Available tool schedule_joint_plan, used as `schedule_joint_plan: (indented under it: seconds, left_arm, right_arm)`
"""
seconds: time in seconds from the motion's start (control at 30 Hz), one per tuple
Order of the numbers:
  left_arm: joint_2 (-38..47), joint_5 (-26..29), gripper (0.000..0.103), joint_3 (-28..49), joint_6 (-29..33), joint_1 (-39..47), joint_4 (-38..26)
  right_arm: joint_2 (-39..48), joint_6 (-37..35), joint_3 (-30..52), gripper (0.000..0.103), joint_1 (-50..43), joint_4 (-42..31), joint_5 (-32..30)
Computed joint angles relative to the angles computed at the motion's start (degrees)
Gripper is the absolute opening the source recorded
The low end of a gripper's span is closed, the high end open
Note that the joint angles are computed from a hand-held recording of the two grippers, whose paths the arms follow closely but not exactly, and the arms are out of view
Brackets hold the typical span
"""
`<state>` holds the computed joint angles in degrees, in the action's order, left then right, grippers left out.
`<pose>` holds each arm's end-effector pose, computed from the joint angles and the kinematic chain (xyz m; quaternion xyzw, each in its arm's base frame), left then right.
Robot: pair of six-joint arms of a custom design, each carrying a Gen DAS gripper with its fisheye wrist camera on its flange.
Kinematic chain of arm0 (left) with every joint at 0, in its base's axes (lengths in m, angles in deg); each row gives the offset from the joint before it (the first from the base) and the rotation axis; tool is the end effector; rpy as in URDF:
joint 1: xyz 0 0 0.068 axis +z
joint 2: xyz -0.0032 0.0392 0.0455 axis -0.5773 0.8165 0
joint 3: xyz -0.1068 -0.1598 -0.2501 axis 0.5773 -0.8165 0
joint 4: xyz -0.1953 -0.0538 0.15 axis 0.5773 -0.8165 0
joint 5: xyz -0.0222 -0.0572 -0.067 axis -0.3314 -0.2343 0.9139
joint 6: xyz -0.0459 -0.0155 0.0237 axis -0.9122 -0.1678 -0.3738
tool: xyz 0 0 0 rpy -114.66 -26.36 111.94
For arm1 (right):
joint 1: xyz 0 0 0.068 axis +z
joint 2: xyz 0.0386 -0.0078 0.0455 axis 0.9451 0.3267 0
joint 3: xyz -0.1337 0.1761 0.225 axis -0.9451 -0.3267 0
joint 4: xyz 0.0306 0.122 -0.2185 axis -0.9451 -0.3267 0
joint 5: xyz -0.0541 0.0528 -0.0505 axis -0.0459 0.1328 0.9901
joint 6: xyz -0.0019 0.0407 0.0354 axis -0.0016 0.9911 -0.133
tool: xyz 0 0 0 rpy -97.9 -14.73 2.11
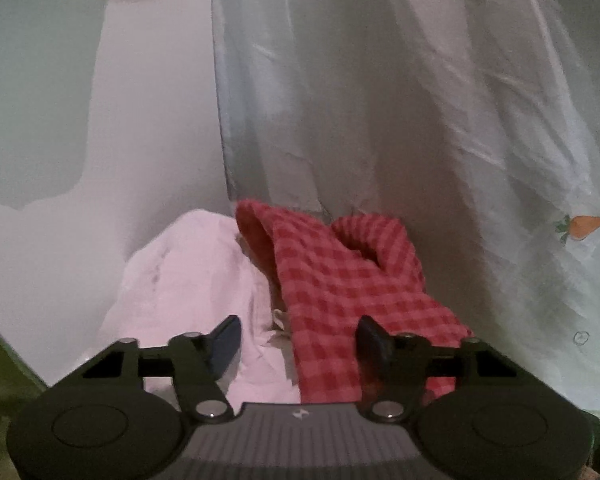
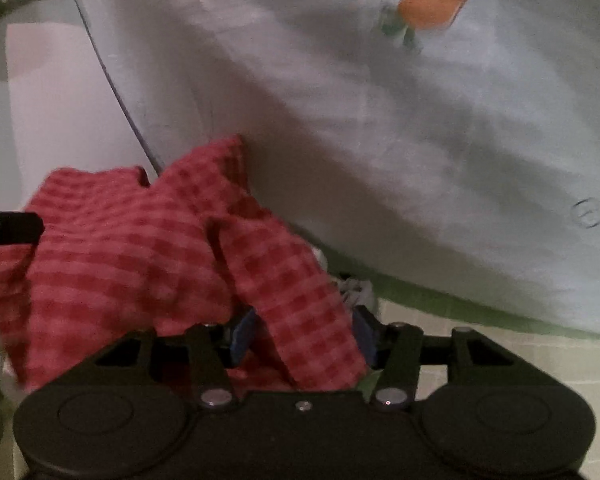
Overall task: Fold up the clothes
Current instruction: 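Lift the red shorts off the pile with both tools and lay them flat on the sheet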
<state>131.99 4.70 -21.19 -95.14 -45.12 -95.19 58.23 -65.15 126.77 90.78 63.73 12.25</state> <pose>0.2668 -0.0351 0.2908 -0.1724 0.8959 0.0287 0.4083 0.3275 0.1226 0.1628 -0.0813 0.9002 0.1683 0.3933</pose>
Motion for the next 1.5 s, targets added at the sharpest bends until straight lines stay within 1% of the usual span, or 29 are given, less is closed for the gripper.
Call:
schedule_joint_plan:
  seconds: [0.1, 0.17, 0.2, 0.23, 0.3, 0.4, 0.43, 0.47, 0.5, 0.6, 0.7, 0.77, 0.87, 0.97, 1.0, 1.03, 1.07, 1.13, 1.17, 1.23, 1.27, 1.33, 1.37, 1.4, 1.43, 1.47, 1.5]
  left_arm:
    - [1.43, 1.17, 0.057, -0.47, 0.59, 0.72, 1.51]
    - [1.89, 0.59, 0.054, -0.48, 0.92, 0.36, 1.73]
    - [2.09, 0.22, 0.053, -0.39, 1.04, 0.11, 1.70]
    - [2.29, -0.16, 0.051, -0.30, 1.15, -0.14, 1.66]
    - [2.09, -1.26, 0.048, -0.28, 0.84, -1.02, 1.07]
    - [1.12, -1.12, 0.040, -0.37, -0.09, -1.55, 0.15]
    - [0.77, -0.65, 0.027, -0.42, -0.49, -1.69, 0.01]
    - [0.41, -0.18, 0.021, -0.46, -0.91, -1.85, -0.13]
    - [0.02, -0.05, 0.020, -0.51, -2.13, -2.50, -0.46]
    - [-0.53, -4.90, 0.016, -0.49, -3.69, -7.02, -1.93]
    - [-1.43, -8.42, 0.012, -0.55, -5.83, -11.17, -3.60]
    - [-2.29, -10.28, 0.010, -0.53, -7.31, -13.81, -5.14]
    - [-3.21, -14.98, 0.010, -0.21, -10.72, -19.36, -8.74]
    - [-4.09, -19.81, 0.008, -0.58, -15.66, -25.04, -13.08]
    - [-4.32, -20.84, 0.005, -0.49, -17.74, -26.82, -14.71]
    - [-4.87, -20.77, 0.003, -0.73, -20.24, -28.73, -16.15]
    - [-5.32, -20.75, 0.003, -0.94, -22.80, -30.73, -17.58]
    - [-3.97, -22.68, 0.003, -0.84, -28.75, -36.31, -21.17]
    - [-2.62, -23.58, 0.003, -0.72, -31.97, -39.42, -22.97]
    - [0.06, -22.84, 0.003, -0.89, -37.71, -44.09, -24.49]
    - [1.23, -21.68, 0.005, -1.37, -40.07, -46.25, -24.18]
    - [5.20, -19.62, 0.007, -1.63, -44.15, -50.46, -22.72]
    - [7.69, -18.82, 0.015, -1.12, -45.92, -52.42, -22.58]
    - [10.41, -18.12, 0.021, -0.38, -47.82, -54.58, -22.81]
    - [13.05, -17.56, 0.031, 0.36, -49.77, -56.87, -22.86]
    - [15.30, -16.86, 0.041, 1.23, -50.63, -58.30, -22.50]
    - [17.25, -16.05, 0.047, 2.05, -51.22, -59.36, -21.90]
  right_arm:
    - [3.59, 1.35, 2.56, 0.057, -0.63, 0.12, -2.40]
    - [4.32, 1.77, 2.91, 0.052, -1.92, 0.60, -5.80]
    - [4.63, 1.95, 3.06, 0.036, -2.63, 0.81, -7.69]
    - [4.54, 2.01, 2.90, 0.017, -2.89, 1.00, -8.13]
    - [3.93, 1.98, 2.20, 0.001, -2.98, 1.38, -7.51]
    - [2.03, 1.81, -0.28, 0.000, -2.83, 3.30, -5.31]
    - [1.13, 1.70, -1.49, 0.000, -2.70, 4.30, -4.24]
    - [-0.12, 1.55, -2.89, 0.000, -2.82, 5.28, -3.35]
    - [-1.56, 1.37, -4.38, 0.000, -3.10, 6.23, -2.58]
    - [-6.53, 0.38, -8.84, 0.000, -4.17, 8.40, -0.40]
    - [-12.83, -1.46, -13.73, 0.000, -6.28, 9.44, 1.44]
    - [-17.67, -2.58, -17.49, 0.000, -9.16, 9.76, 1.46]
    - [-25.78, -4.67, -23.12, 0.000, -16.10, 8.83, -0.68]
    - [-33.69, -8.20, -28.05, 0.000, -26.64, 6.36, -6.22]
    - [-36.82, -9.97, -29.26, 0.000, -31.27, 4.17, -9.00]
    - [-39.79, -12.21, -30.15, 0.000, -36.60, 1.59, -12.37]
    - [-42.31, -15.14, -30.67, 0.000, -42.63, -1.31, -16.12]
    - [-44.24, -21.58, -30.90, 0.000, -53.95, -5.56, -23.04]
    - [-44.39, -26.03, -30.67, 0.000, -60.94, -8.01, -27.37]
    - [-41.21, -36.27, -29.20, 0.000, -74.32, -12.77, -34.64]
    - [-37.83, -41.83, -27.90, 0.000, -80.35, -15.12, -36.98]
    - [-30.22, -52.07, -24.57, 0.000, -90.39, -19.00, -39.29]
    - [-26.43, -56.39, -22.79, 0.000, -94.02, -20.54, -39.21]
    - [-22.76, -60.14, -21.01, 0.000, -96.96, -21.78, -38.55]
    - [-19.38, -63.65, -18.92, 0.000, -99.52, -23.64, -37.97]
    - [-16.63, -66.26, -16.85, 0.000, -101.51, -25.68, -37.64]
    - [-14.19, -68.29, -14.83, 0.001, -103.20, -27.58, -37.33]
